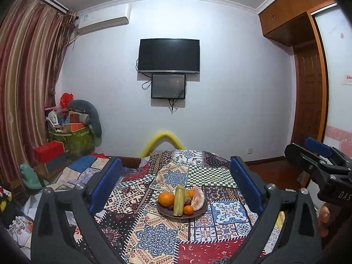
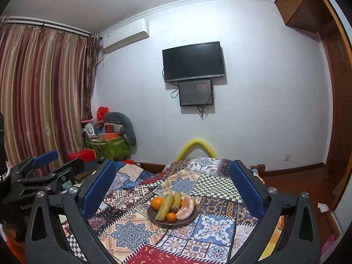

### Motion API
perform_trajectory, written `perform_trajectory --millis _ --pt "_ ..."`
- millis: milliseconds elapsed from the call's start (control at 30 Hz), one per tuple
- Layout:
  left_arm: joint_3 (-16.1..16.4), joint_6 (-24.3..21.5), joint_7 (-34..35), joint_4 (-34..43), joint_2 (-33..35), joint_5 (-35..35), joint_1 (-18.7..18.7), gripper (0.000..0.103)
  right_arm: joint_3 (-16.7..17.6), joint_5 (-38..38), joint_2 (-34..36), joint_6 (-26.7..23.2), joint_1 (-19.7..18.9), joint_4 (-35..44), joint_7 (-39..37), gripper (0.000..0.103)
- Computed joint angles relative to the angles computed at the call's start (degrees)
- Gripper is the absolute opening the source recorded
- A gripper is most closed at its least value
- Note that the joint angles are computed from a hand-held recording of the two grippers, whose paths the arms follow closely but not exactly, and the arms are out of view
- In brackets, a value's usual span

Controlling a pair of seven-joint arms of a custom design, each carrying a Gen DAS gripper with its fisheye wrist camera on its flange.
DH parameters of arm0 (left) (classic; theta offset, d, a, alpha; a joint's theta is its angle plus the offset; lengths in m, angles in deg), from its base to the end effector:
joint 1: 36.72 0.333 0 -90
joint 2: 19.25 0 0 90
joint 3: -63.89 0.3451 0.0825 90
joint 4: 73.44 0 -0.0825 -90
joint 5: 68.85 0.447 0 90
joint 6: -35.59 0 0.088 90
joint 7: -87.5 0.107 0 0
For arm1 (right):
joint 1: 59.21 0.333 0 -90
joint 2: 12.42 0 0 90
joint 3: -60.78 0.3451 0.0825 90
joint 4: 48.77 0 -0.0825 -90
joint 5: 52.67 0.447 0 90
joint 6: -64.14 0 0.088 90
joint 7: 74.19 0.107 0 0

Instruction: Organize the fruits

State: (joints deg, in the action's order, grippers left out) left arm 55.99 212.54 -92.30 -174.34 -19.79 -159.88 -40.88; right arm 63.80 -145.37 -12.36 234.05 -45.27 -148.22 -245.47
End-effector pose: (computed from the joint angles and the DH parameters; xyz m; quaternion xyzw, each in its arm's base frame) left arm 0.6462 -0.0545 0.6582 -0.4735 0.6043 -0.5133 0.3836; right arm 0.6076 0.2562 0.6624 -0.5482 0.5260 -0.4129 0.5022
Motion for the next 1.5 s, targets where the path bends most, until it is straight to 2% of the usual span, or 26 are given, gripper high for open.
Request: perform_trajectory --millis 533,1500 --pt "0.0 0.1 0.8 -0.1 -0.4 -0.6 -0.3 0.102 0.1 0.6 -0.7 0.2 -0.2 -0.6 -0.9 0.103" --pt "0.3 -2.4 -1.8 -0.8 -0.7 2.7 -0.3 0.102 0.4 2.7 -1.2 0.0 -0.5 -1.1 -3.4 0.103"
